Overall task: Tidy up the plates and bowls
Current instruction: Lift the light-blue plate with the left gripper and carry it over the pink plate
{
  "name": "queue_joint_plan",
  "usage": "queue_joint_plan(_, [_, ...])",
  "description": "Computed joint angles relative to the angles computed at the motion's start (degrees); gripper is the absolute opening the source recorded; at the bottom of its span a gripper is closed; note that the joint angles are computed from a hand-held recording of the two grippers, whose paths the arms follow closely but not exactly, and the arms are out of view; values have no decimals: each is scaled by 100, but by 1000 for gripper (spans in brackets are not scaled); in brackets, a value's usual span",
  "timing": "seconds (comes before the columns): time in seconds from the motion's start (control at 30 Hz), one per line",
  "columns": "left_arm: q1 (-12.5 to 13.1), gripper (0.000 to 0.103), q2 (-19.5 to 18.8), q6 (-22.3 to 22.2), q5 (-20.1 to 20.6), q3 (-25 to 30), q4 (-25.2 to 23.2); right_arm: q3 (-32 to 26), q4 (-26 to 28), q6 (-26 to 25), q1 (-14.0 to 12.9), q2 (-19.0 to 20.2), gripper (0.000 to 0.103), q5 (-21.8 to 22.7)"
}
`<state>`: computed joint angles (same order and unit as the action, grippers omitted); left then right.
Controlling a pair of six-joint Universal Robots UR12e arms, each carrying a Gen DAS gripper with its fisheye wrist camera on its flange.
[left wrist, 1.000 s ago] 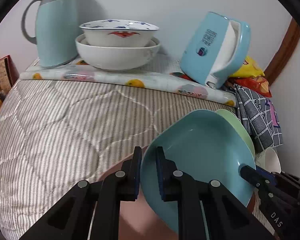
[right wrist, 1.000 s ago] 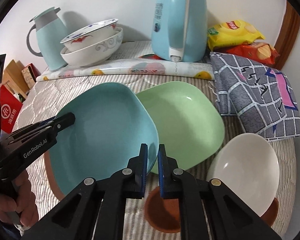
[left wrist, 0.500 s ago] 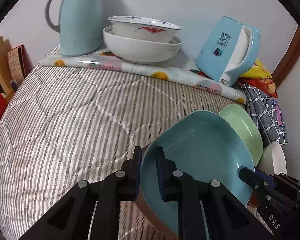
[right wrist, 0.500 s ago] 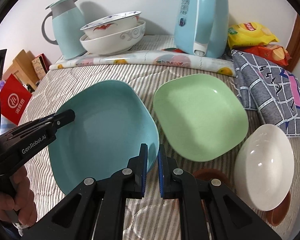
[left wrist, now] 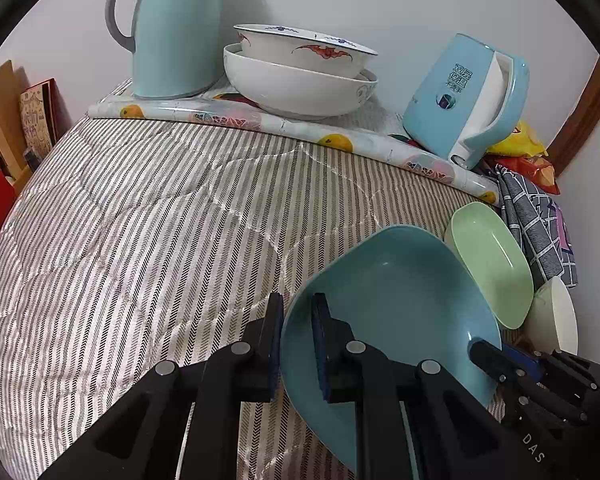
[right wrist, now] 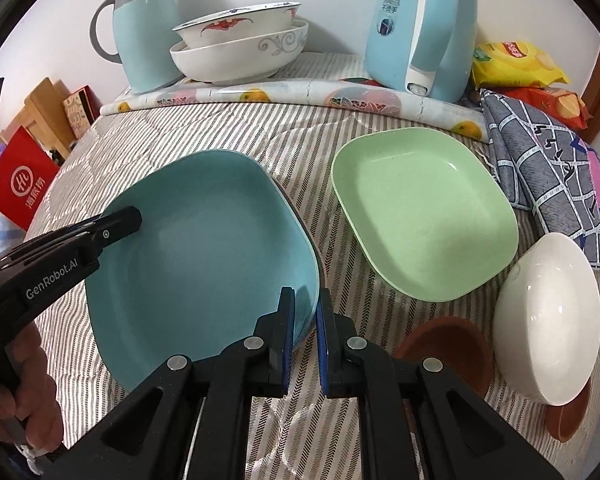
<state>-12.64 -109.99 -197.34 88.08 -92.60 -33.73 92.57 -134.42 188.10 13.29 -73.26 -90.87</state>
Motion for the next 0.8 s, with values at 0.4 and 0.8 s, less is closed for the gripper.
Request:
queue_joint_plan(0.4, [38, 15, -42, 10, -141, -16, 74, -59, 119, -74, 73, 43, 15, -323])
queue_joint_plan(0.8, [-62, 53, 109, -19, 221, -34, -51, 128, -28, -13, -2, -205, 57, -111])
